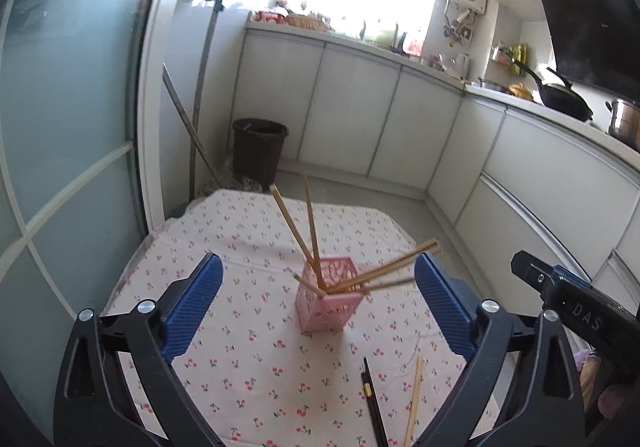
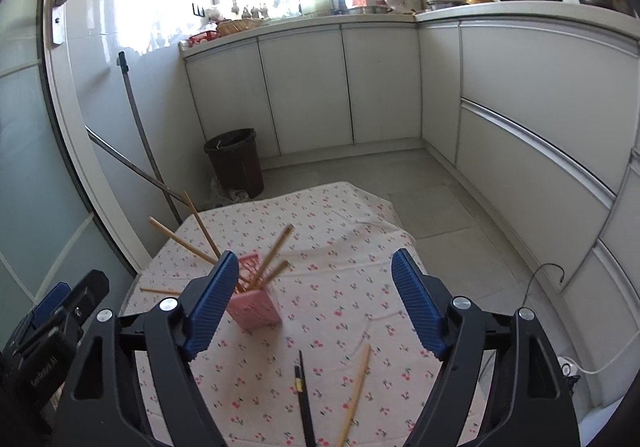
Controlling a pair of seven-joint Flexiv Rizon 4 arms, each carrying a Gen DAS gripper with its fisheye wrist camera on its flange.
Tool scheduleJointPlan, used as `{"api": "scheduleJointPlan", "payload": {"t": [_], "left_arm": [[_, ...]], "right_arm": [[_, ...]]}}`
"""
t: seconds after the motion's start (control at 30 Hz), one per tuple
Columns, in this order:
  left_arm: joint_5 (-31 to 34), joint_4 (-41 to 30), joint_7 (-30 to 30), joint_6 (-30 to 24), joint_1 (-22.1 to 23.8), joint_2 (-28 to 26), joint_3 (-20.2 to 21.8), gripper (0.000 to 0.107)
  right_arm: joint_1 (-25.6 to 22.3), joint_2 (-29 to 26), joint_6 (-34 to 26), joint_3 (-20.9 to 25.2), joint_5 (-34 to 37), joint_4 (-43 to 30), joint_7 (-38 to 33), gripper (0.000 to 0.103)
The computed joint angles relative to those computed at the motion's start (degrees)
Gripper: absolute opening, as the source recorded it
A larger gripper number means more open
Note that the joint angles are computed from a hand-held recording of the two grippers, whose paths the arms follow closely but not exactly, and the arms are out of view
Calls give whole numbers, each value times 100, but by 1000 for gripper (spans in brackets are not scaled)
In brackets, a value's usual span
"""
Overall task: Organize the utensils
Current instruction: 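Move both open tools down to the black gold-banded chopsticks on the cloth, then grasp a black gold-banded chopstick with the left tool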
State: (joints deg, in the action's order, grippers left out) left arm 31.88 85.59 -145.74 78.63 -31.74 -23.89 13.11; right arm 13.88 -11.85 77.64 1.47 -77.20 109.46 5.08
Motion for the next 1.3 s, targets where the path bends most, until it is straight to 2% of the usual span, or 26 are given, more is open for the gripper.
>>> {"api": "scheduleJointPlan", "payload": {"t": [0.1, 0.17, 0.23, 0.4, 0.5, 0.6, 0.7, 0.8, 0.87, 1.1, 1.3], "left_arm": [[-357, 127, 481, -92, 229, -33, -385, 96], [-630, 205, 761, -185, 320, -58, -564, 96], [-1040, 323, 1137, -257, 492, -106, -828, 96], [-2373, 538, 2454, -700, 1011, -330, -1648, 96], [-2897, 390, 2966, -1407, 1014, -562, -1757, 96], [-3032, 73, 3066, -2237, 858, -856, -1600, 96], [-3303, -109, 3152, -2771, 900, -1117, -1655, 96], [-3622, -231, 3212, -2968, 981, -1331, -1766, 96], [-3744, -369, 3202, -3088, 978, -1475, -1778, 96], [-3367, -1130, 2745, -3623, 640, -1897, -1427, 96], [-3085, -1638, 2533, -4014, 503, -2130, -1334, 96]], "right_arm": [[-33, 58, -36, 59, 280, 211, -228, 84], [-55, 101, -72, 100, 594, 384, -417, 92], [-70, 131, -122, 117, 882, 532, -537, 96], [-73, 79, -416, 295, 2417, 807, -1549, 96], [-95, -62, -625, 458, 3689, 826, -2320, 96], [-421, -344, -884, 1004, 5793, 543, -3545, 96], [-656, -491, -1168, 1364, 7188, 281, -4235, 96], [-914, -614, -1300, 1705, 8489, 10, -4880, 96], [-961, -635, -1338, 1778, 9003, -82, -5179, 96], [-700, -517, -1528, 1501, 9666, -194, -5687, 96], [-581, -410, -1541, 1324, 10064, -189, -5911, 96]]}}
